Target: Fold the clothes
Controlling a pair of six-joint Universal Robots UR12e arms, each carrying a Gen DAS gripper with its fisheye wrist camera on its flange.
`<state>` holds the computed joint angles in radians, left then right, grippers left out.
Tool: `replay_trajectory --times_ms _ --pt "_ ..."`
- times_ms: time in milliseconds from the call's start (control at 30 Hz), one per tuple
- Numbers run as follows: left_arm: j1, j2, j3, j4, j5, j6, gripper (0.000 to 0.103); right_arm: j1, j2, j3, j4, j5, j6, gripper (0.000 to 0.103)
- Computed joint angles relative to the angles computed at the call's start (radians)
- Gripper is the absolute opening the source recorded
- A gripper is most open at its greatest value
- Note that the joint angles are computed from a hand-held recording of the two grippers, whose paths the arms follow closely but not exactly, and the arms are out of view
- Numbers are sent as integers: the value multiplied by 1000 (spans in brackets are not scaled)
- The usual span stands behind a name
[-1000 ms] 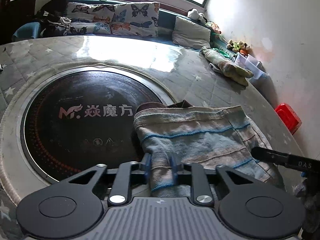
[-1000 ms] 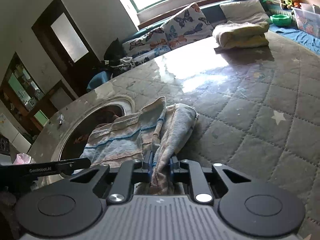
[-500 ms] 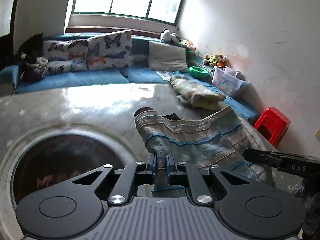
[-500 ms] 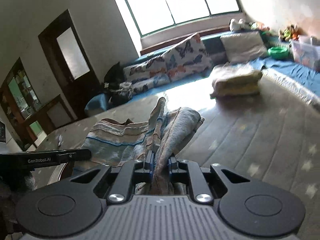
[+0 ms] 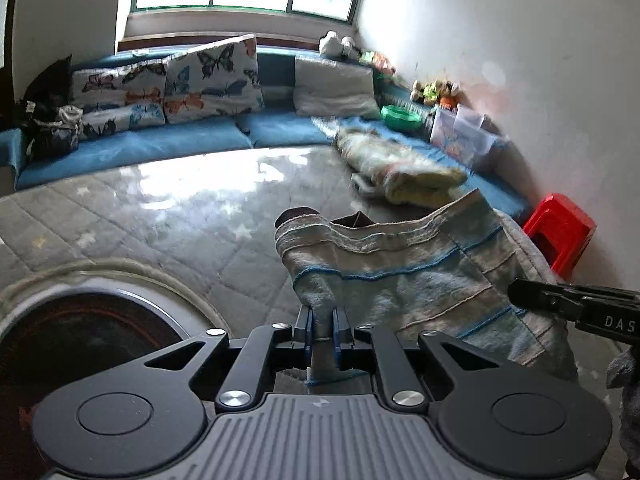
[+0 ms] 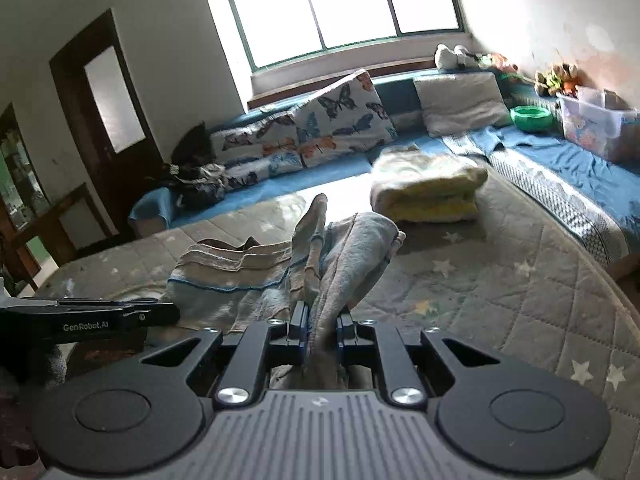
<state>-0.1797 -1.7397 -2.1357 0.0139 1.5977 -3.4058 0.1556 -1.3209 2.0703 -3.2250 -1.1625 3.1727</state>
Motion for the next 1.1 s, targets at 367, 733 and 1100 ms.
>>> replay_trajectory --times_ms 367,733,1100 --pt "0 -2 -24 -34 55 -2 43 1 11 -1 65 -88 -11 28" --pt "-32 83 -118 0 66 3 80 -6 -75 99 29 -61 -83 37" --pt "-73 117 -169 -5 119 -18 92 -16 -104 163 -9 -106 -14 42"
